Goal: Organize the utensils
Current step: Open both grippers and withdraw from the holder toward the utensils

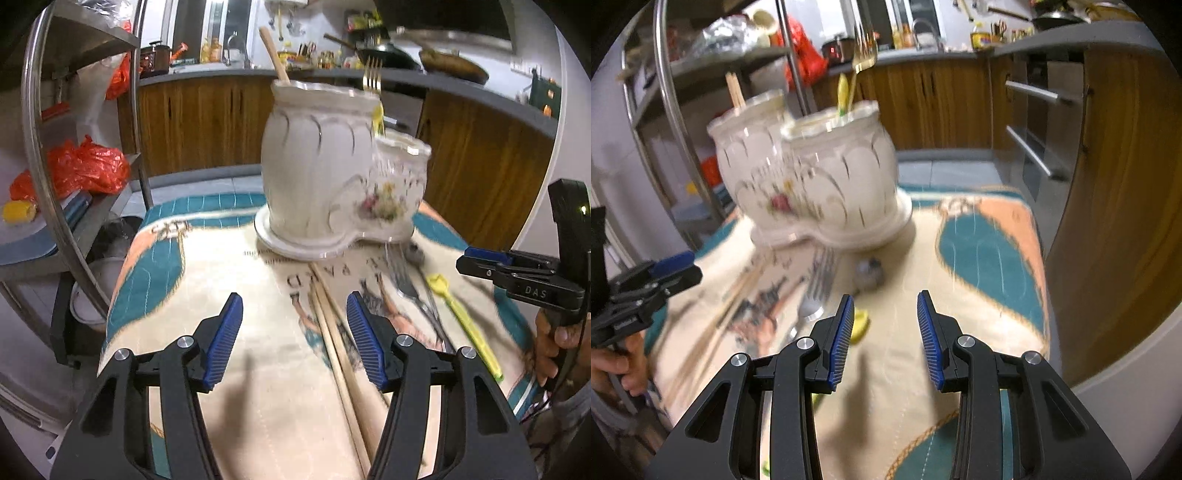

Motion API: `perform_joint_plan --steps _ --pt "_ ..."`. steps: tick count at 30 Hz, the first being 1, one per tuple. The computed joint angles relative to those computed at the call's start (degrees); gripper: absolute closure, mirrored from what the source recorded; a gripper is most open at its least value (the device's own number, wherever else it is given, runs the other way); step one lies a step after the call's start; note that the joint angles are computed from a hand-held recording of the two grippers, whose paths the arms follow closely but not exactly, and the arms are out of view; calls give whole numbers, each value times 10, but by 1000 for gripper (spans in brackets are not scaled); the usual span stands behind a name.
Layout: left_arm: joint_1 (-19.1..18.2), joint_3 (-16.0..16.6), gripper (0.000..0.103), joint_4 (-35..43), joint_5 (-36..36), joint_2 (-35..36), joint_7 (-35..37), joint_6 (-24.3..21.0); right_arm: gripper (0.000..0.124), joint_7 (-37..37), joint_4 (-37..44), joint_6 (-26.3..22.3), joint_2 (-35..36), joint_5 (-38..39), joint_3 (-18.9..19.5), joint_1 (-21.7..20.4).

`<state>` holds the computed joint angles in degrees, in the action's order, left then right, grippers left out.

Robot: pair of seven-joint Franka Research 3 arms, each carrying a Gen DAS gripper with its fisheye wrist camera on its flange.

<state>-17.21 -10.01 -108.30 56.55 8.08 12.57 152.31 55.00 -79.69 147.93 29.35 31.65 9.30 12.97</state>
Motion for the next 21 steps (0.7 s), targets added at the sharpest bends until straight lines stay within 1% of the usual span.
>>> perform_joint_plan --steps 3,5,7,8,9,10,11,12,13,14,15,16,17,19,21 --pt "-3 -5 45 4 -23 4 19 -22 87 4 -4 -9 -3 -9 -4 3" --pt "-4 -6 45 8 -39 7 25 -31 86 19 -4 -24 -4 -19 -11 7" --pt "-9 -1 45 6 -17 2 -12 -38 86 28 -7 -15 -5 -19 -12 8" --pt "-1 -3 45 -2 -41 0 5 -15 87 40 -3 -16 -2 -34 -19 16" --pt "8 -1 44 -17 -53 -5 8 23 87 27 -4 -23 -3 -32 -12 11" --pt "11 10 45 -30 -67 -9 -20 61 86 -9 -18 -14 -11 5 7 -6" --pt "27 2 45 -40 -103 -8 -8 91 86 -5 -19 -10 -12 2 6 -5" --pt "30 3 45 -47 -105 -11 0 111 86 -3 -8 -29 -7 2 4 -6" --pt "19 17 45 -49 -71 -16 -30 115 86 -27 1 -50 -2 29 18 -24" --pt "27 11 45 -50 -77 -18 -21 114 84 -31 2 -50 -2 45 20 -29" --pt "29 11 45 -54 -78 -23 -16 120 83 -21 10 -59 2 55 17 -32" --pt "29 15 45 -62 -54 -31 -38 123 82 -16 22 -84 10 74 20 -43" --pt "31 16 45 -67 -43 -36 -48 122 82 -11 30 -97 14 83 18 -48" --pt "38 13 45 -85 -38 -48 -67 125 82 -2 35 -98 17 91 11 -50" --pt "43 6 45 -91 -53 -50 -62 120 82 -2 29 -91 14 102 11 -52"
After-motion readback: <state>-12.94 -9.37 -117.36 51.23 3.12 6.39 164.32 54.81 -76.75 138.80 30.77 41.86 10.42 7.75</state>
